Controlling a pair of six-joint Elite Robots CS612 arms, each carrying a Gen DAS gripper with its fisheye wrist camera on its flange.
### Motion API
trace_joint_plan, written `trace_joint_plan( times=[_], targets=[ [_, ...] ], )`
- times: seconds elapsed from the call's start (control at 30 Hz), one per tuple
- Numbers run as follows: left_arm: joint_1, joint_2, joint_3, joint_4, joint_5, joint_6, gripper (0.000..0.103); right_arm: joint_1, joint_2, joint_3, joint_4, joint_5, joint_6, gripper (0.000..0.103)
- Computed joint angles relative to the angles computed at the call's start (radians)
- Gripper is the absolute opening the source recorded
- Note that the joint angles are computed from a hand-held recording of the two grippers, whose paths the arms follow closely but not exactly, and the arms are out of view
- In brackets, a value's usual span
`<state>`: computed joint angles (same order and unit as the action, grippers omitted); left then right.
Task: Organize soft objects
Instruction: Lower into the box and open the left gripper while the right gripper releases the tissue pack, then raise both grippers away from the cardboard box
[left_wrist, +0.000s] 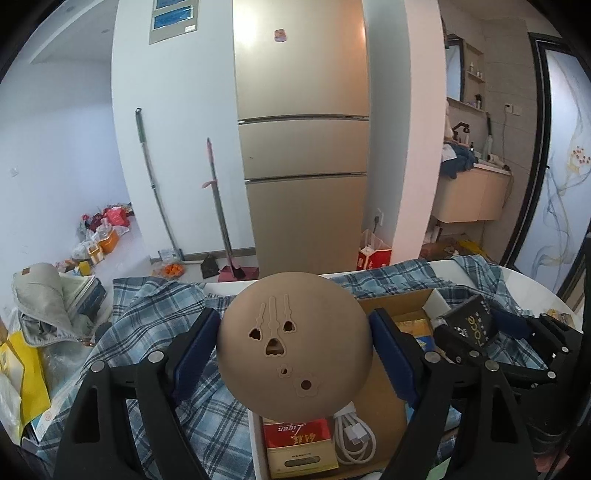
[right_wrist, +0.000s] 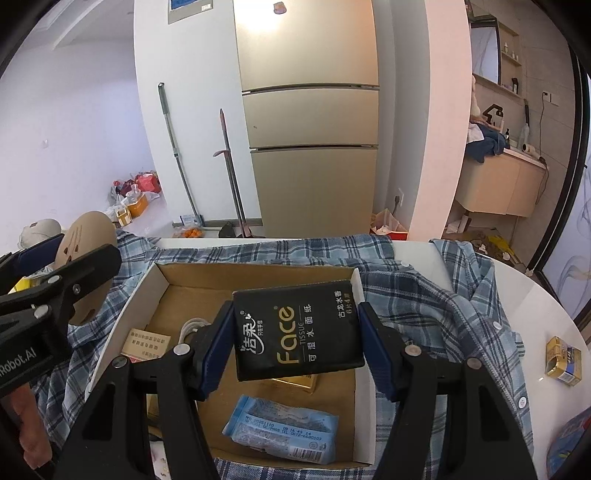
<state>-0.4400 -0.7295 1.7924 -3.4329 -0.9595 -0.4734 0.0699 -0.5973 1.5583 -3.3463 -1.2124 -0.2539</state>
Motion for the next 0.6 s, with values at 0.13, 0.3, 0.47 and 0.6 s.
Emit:
trace_joint_plan(
  times=[0.13,0.3,0.47,0.6],
  targets=[
    [0.0,-0.002,-0.006,0.037,0.0,-0.011,0.085,0.001,0.001,-0.003,0.011,0.004,-0.011,0.064],
    [-0.002,0.007,-0.005,-0.011,-0.01,0.038,0.088,0.005,0.003,-0.004,0.012,0.004,-0.034,0.065],
    [-0.007,0.009,0.0,-0.068,0.001,0.054,0.089,0.007,0.006,-0.002,-0.005,-0.003,-0.035,0.077],
    [-0.019,0.018,0.007,-0.165,0.045,0.101,0.089,0.001,0.01,0.004,-0.067,0.008,-0.007,0.097]
  ],
)
